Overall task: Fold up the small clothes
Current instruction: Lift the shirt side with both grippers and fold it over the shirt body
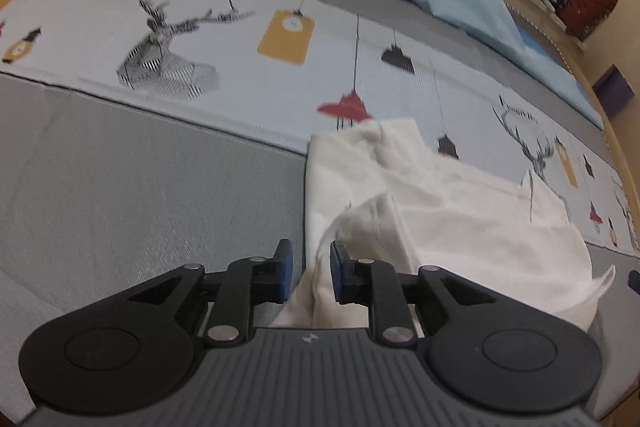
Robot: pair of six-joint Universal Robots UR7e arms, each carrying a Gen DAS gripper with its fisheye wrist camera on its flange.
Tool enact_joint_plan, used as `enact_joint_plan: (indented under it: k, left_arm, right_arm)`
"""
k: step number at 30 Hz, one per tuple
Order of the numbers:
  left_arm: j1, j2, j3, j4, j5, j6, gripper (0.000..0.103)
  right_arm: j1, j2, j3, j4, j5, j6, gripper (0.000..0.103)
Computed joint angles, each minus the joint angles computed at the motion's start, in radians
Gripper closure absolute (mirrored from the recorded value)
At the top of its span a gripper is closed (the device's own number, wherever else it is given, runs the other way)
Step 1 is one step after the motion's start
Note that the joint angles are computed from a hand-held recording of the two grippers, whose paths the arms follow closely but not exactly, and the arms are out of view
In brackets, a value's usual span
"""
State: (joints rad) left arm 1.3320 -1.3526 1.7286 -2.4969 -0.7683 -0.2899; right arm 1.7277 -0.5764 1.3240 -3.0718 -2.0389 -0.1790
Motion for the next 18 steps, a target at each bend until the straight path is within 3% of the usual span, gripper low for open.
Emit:
enact_joint_plan:
  k: [3,5,7,11,14,18]
  left_arm:
    - [0.011,0.008,-0.012,0.042,-0.019,-0.009,0.070]
    - [0.017,0.028,-0.032,0.074,-0.028,0.003,0.052]
    - [0.017,0.058,-0.060,0.129,-0.005,0.009,0.051]
    - [0.016,0.107,-0.092,0.125,0.022,0.048,0.049]
    - [0.020,0.134,-0.114,0.106,0.023,0.059,0.046]
    - [0.025,0.164,-0.146,0.101,0.027,0.089,0.046]
  right_arm:
    - [-0.009,-0.011,0.008,0.045,0.015,-0.036,0.092]
    - [-0.015,-0.014,0.005,0.098,0.022,-0.057,0.090]
    - [-0.017,-0.010,-0.009,0.175,0.019,-0.097,0.084]
    - [-0.008,0.023,-0.038,0.230,-0.007,-0.212,0.081]
    - [-0.006,0.043,-0.065,0.263,-0.006,-0.240,0.075]
    - [-0.005,0.074,-0.108,0.293,-0.008,-0.257,0.073]
